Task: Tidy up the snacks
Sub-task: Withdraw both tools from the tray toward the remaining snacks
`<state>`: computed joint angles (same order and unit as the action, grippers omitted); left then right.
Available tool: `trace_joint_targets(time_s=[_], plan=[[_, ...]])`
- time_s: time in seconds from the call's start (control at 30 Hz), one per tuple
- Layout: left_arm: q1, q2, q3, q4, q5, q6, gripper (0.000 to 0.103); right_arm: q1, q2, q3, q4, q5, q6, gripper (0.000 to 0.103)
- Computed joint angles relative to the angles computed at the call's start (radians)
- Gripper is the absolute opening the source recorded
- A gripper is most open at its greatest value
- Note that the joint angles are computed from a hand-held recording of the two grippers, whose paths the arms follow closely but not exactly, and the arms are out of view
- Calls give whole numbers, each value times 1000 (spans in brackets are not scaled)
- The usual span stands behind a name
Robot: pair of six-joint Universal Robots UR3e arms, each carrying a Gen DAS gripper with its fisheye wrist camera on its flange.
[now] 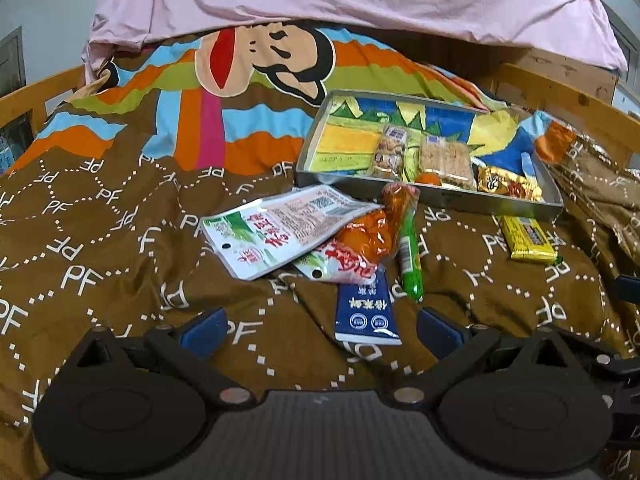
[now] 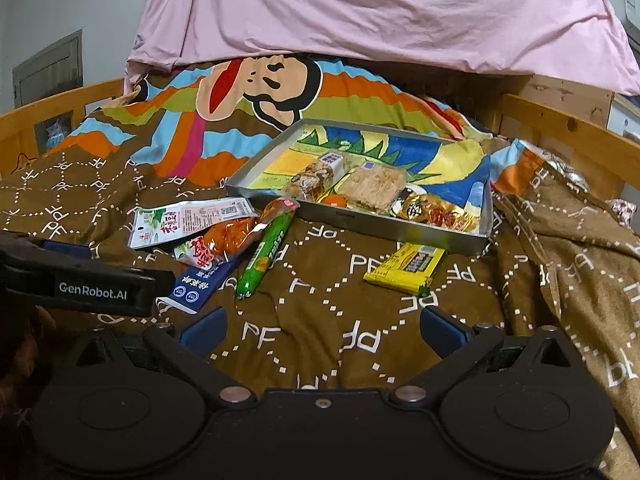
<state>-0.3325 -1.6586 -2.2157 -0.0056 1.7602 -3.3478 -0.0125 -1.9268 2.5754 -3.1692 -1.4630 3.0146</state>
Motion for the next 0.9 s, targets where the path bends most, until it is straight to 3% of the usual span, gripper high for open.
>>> trace_joint_targets(time_s=[0.9], plan=[[-6,-40,39,-40,6,51,102,-72,24,-8,45,63,17,102]])
